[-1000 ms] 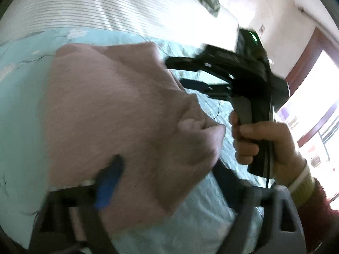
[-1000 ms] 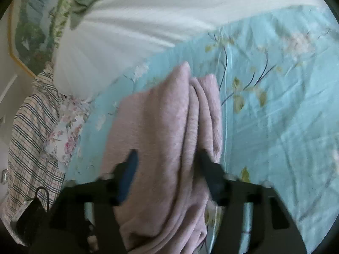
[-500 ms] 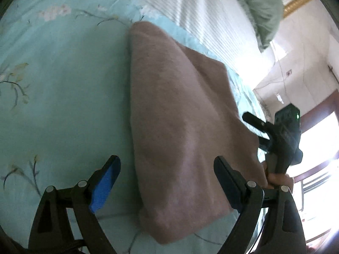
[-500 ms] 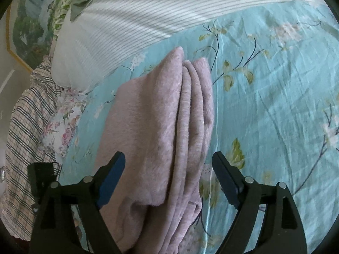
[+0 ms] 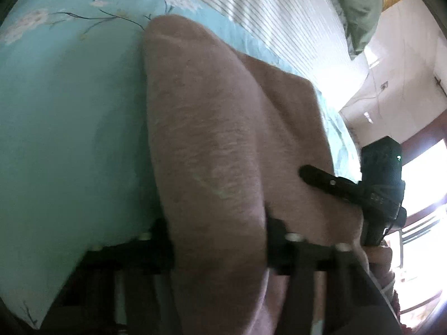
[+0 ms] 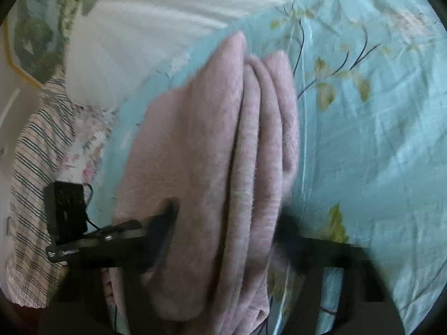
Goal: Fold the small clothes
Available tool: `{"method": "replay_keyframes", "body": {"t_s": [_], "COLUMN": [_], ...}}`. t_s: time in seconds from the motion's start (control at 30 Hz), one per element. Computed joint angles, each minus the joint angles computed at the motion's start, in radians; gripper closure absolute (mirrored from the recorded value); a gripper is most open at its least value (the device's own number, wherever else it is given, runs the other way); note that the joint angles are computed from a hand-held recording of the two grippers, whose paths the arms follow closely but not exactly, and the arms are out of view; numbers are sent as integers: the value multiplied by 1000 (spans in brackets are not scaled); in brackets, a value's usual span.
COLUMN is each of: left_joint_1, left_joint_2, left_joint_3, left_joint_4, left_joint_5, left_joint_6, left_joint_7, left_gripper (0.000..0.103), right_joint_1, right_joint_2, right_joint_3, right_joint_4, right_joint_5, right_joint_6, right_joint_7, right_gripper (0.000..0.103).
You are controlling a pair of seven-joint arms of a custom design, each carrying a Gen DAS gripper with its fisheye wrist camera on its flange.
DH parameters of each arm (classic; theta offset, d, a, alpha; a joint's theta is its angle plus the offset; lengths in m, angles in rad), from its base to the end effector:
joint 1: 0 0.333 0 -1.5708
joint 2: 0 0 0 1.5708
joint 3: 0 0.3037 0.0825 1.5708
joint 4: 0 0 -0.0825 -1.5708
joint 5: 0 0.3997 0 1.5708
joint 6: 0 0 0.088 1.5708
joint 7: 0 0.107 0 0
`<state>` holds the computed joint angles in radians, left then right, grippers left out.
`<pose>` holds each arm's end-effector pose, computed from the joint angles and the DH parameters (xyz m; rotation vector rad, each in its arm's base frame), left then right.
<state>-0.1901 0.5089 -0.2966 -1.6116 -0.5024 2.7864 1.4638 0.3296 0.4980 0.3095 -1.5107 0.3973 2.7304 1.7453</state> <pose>0.6752 -0.2925 0.3950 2.1123 -1.8691 1.1621 0.6340 0.3977 0.4524 -1.6942 1.5866 0.1432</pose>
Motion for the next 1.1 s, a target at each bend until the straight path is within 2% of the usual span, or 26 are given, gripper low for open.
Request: {"method": "replay_keyframes", "body": {"t_s": [0.03,0.1,0.27,0.43,0.5,0.57,0.67,0.77,0.8,0.93,1.03,1.1], "left_joint_1": [7,37,53,43,31,38,49,70,74,27,19,54], "left_joint_2": [-5,-48,-240,-491,-570,-629,-672,-657,-644,-620,-617,-652], "left_joint_3": [-9,-47,-60,-15,18,32,48,52,54,97,108,88], "left_joint_4": [-6,-58,-266,-525,-607,-677,-750,-780,-785,-798,-797,-818], "left_joint_5": [-10,-61,-152,-282,-227,-120,-29,75,107,52,44,144], "left_joint_6": [12,43,135,190,200,214,212,186,185,227,225,201], "left_joint_7": [12,66,144,208,150,55,-53,-181,-221,-224,-227,-315], "left_gripper": [66,68,69,69,69,69,68,64,60,40,38,36], "right_joint_1": [4,25,21,59,91,117,182,246,262,251,264,263], "right_joint_2": [0,-17,-16,85,159,232,323,396,409,383,381,347], "right_joint_3": [-1,-13,60,129,151,170,137,72,50,52,28,12], "right_joint_4": [3,-9,0,127,222,313,442,558,579,517,519,476], "right_joint_5": [-4,-31,15,41,41,24,25,-21,-37,-30,-59,-75], "right_joint_6": [2,24,73,63,45,23,-32,-111,-125,-95,-104,-93], "right_joint_7": [1,19,-57,-155,-187,-194,-189,-126,-103,-91,-49,-16], "right_gripper": [62,65,67,67,67,67,67,67,66,62,52,42]}}
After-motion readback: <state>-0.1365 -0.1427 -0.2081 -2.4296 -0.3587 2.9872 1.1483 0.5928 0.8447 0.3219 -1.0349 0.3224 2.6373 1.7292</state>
